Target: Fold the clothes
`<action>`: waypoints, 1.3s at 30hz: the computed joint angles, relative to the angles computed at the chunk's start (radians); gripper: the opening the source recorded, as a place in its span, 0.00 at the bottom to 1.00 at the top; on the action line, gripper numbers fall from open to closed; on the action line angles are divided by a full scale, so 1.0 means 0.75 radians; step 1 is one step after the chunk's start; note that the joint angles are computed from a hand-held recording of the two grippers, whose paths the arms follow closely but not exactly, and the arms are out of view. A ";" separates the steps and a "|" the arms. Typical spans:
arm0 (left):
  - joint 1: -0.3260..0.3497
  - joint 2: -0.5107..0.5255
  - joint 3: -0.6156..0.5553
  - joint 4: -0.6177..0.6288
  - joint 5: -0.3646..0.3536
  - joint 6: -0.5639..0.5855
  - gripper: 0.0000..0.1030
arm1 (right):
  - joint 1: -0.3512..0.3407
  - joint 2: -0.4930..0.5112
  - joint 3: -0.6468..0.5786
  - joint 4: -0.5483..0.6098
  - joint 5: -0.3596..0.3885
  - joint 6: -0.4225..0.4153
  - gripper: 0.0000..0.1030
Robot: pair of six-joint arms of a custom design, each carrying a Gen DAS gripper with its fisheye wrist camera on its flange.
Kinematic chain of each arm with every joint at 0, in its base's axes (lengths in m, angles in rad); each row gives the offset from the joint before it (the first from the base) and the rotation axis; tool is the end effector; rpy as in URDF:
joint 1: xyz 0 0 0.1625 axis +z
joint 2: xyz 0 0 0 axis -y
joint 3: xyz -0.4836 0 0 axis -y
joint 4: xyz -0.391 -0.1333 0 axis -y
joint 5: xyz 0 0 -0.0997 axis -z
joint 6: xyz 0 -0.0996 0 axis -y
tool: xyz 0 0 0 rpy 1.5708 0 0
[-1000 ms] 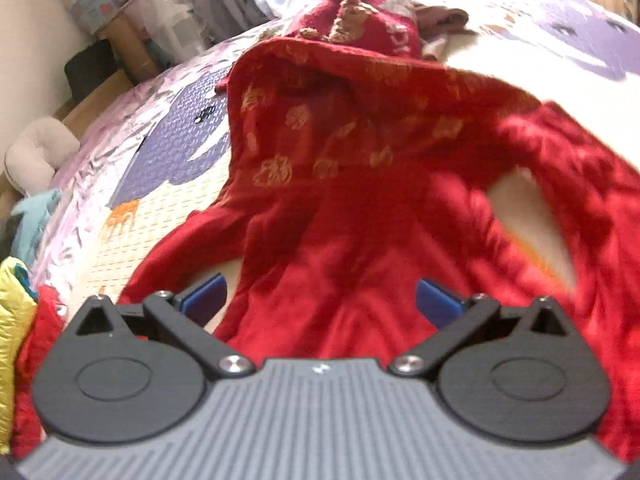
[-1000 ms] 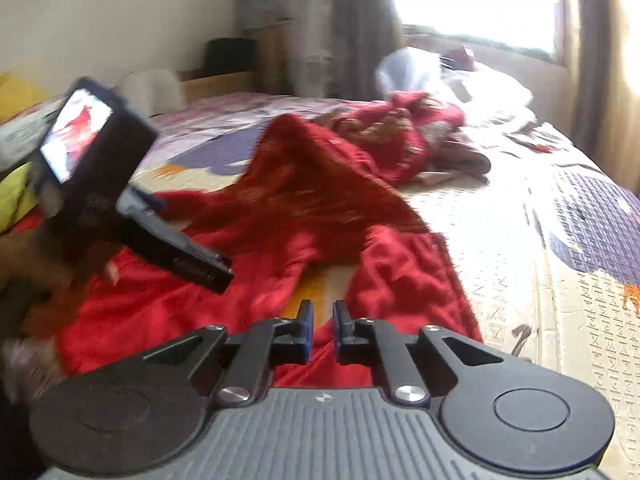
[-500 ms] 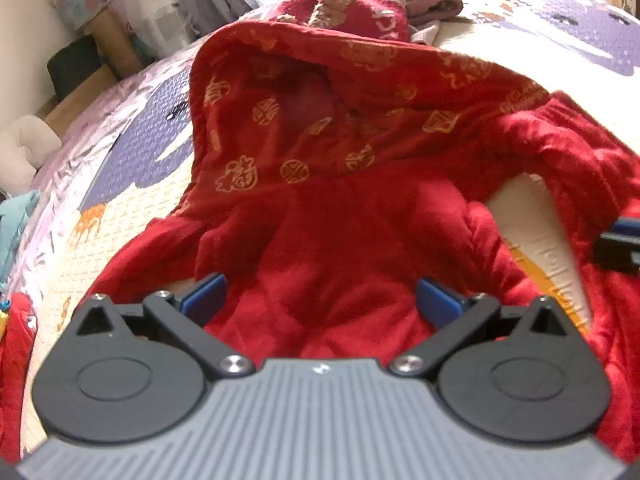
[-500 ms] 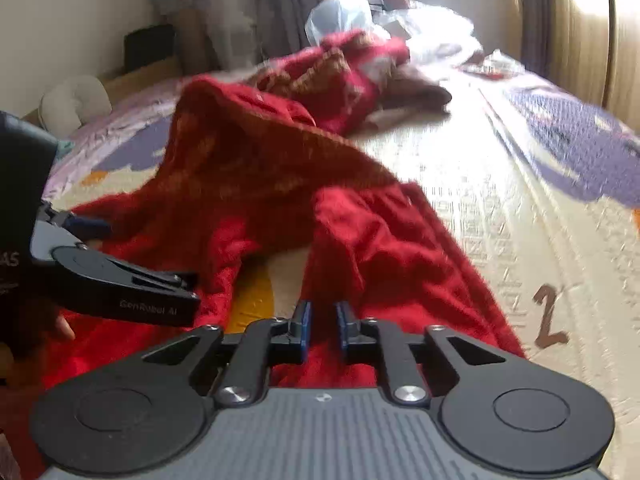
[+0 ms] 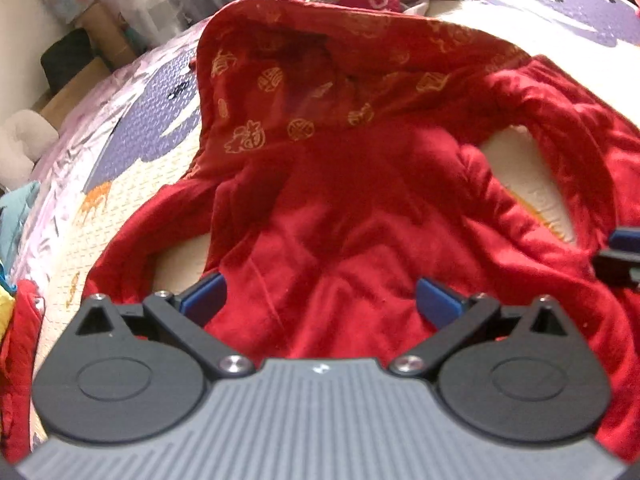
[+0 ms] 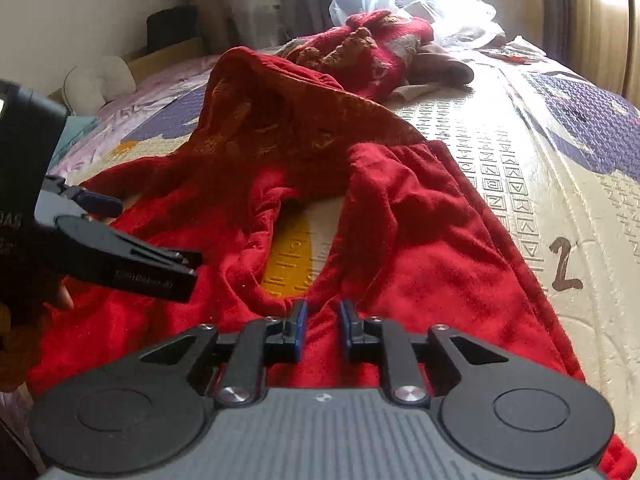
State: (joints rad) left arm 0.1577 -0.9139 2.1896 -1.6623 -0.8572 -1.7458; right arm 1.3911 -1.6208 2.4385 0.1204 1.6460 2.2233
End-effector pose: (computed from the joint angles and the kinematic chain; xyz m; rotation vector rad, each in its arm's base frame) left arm -0.3410 -0.2552 0.0506 0.1522 1.9154 -0.7055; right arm 0.0842 -0.2405 0.2212 0.9314 -2.4974 0.6919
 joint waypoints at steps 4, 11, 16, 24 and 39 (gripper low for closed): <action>-0.006 0.015 -0.003 0.004 0.003 0.007 1.00 | -0.008 0.009 -0.001 -0.001 -0.005 0.013 0.22; 0.000 -0.010 0.019 -0.039 -0.006 -0.002 1.00 | -0.018 0.016 -0.011 0.022 -0.019 0.023 0.28; 0.005 -0.048 0.060 -0.117 -0.013 -0.019 1.00 | -0.032 0.010 -0.002 0.014 -0.038 0.011 0.30; -0.008 -0.049 0.082 -0.142 0.001 -0.019 1.00 | -0.080 -0.012 0.025 -0.011 -0.096 -0.015 0.32; -0.017 -0.046 0.091 -0.151 0.034 0.038 1.00 | -0.121 -0.017 0.036 -0.012 -0.147 -0.054 0.36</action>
State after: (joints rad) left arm 0.1447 -0.9487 2.2577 -1.7753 -0.8321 -1.7171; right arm 1.3006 -1.6339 2.4654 0.1114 1.5357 2.1826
